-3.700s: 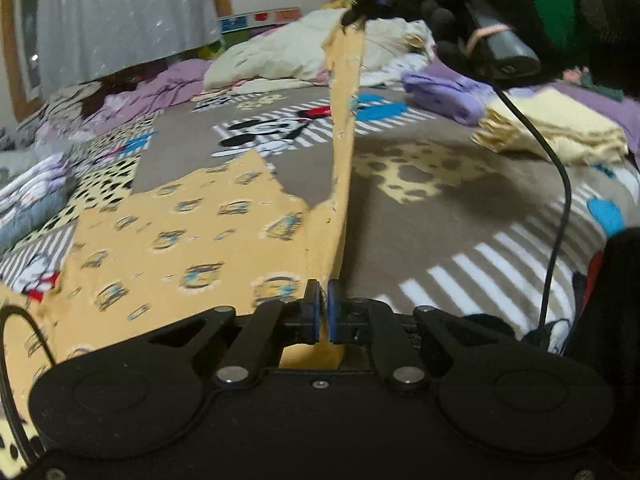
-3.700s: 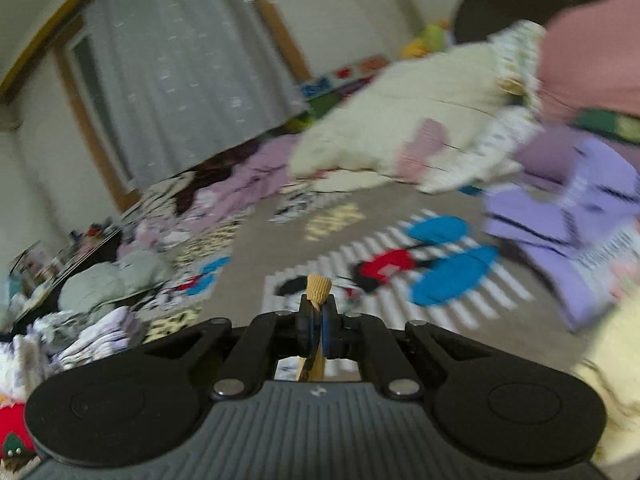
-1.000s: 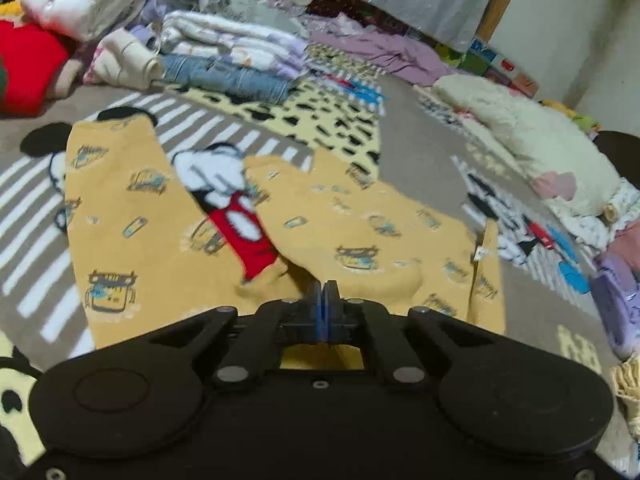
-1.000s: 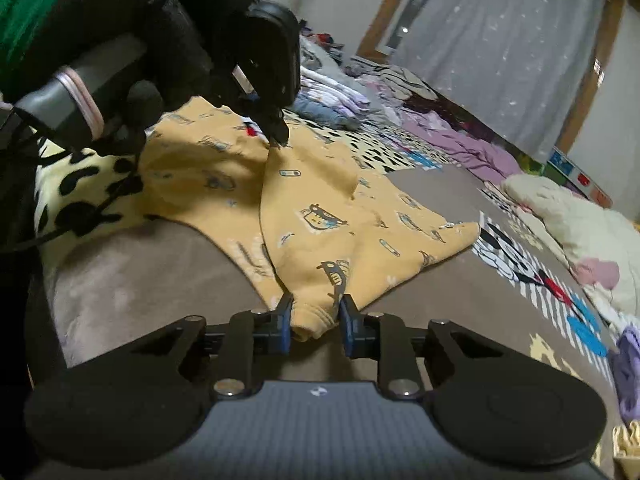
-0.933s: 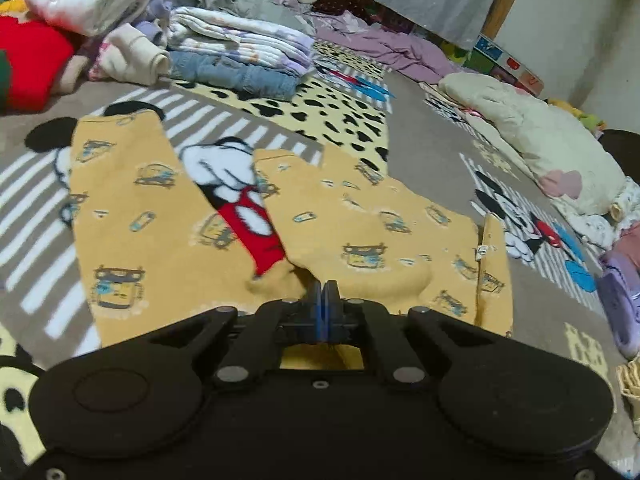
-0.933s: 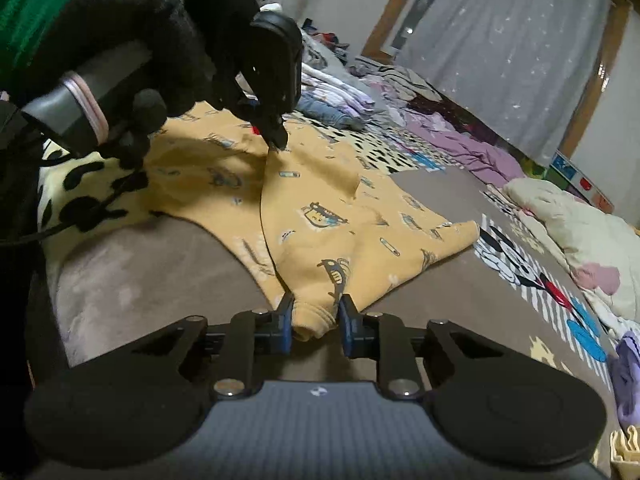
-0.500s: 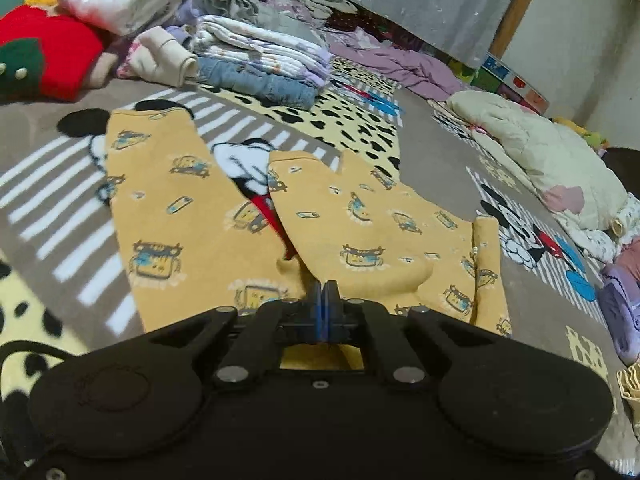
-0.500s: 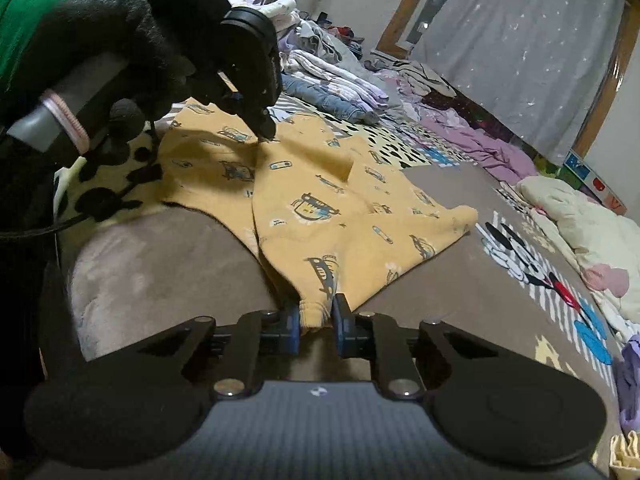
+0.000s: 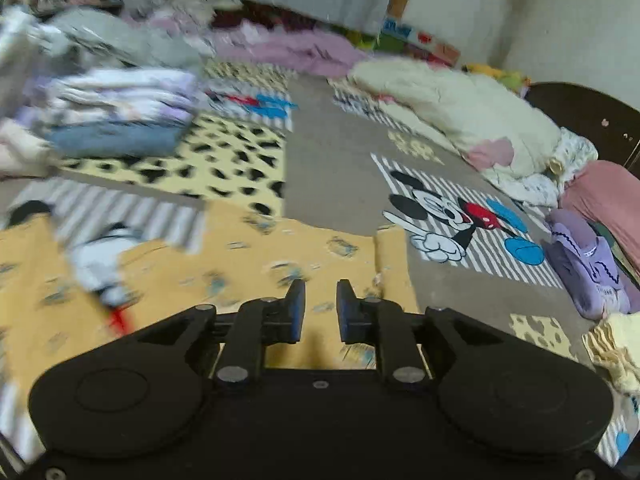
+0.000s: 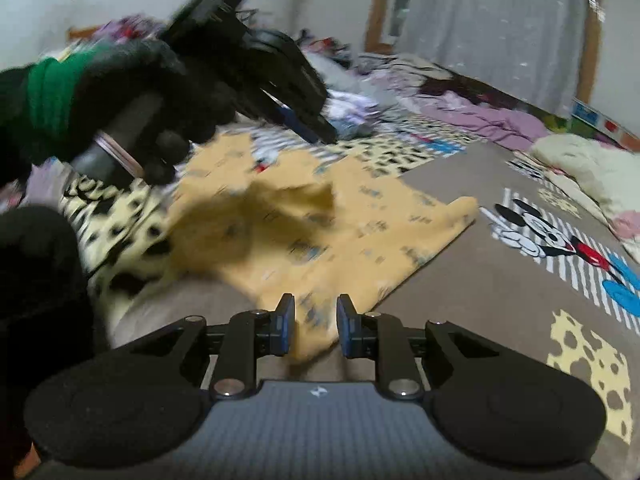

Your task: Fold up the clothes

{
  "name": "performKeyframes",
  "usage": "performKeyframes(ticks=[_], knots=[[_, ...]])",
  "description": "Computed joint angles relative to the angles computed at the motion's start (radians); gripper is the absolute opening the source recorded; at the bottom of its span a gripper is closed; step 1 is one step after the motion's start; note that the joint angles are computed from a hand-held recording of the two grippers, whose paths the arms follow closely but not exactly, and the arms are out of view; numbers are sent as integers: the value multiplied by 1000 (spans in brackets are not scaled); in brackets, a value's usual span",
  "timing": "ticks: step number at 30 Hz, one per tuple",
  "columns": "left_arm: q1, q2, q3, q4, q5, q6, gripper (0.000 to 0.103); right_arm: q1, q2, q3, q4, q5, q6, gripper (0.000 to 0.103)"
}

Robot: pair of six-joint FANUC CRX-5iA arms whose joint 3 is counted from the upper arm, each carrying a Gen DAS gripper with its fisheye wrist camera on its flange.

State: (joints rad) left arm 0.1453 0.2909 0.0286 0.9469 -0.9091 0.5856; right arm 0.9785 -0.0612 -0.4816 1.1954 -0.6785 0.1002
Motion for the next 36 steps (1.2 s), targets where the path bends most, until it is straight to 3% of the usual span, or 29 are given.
performKeyframes(ticks=[5, 11, 21, 22, 23, 26, 31, 33, 36], knots=[[-82, 175, 219, -113, -76, 155, 14, -83, 41, -8, 11, 134, -103, 23], [-134, 305, 385, -152, -126, 230, 14, -141, 25, -76, 106, 250, -255, 23], [-196, 255, 305, -192, 1, 59, 14, -191, 12, -114, 245, 319, -389, 23], [-197, 256, 303, -188, 3, 45, 13, -193, 12, -115, 252, 321, -396, 23], [-199, 252, 293, -183, 14, 23, 3, -194, 12, -115, 257, 322, -400, 23], [-202, 239, 264, -161, 40, -27, 1, -190, 16, -113, 263, 313, -400, 23], [-187, 168, 161, -17, 142, -103, 0, -194, 16, -115, 279, 314, -414, 23], [-182, 153, 147, 11, 191, -106, 0, -194, 17, -116, 284, 314, -418, 23], [-166, 214, 268, -110, 118, 39, 2, -196, 16, -117, 290, 315, -423, 23]])
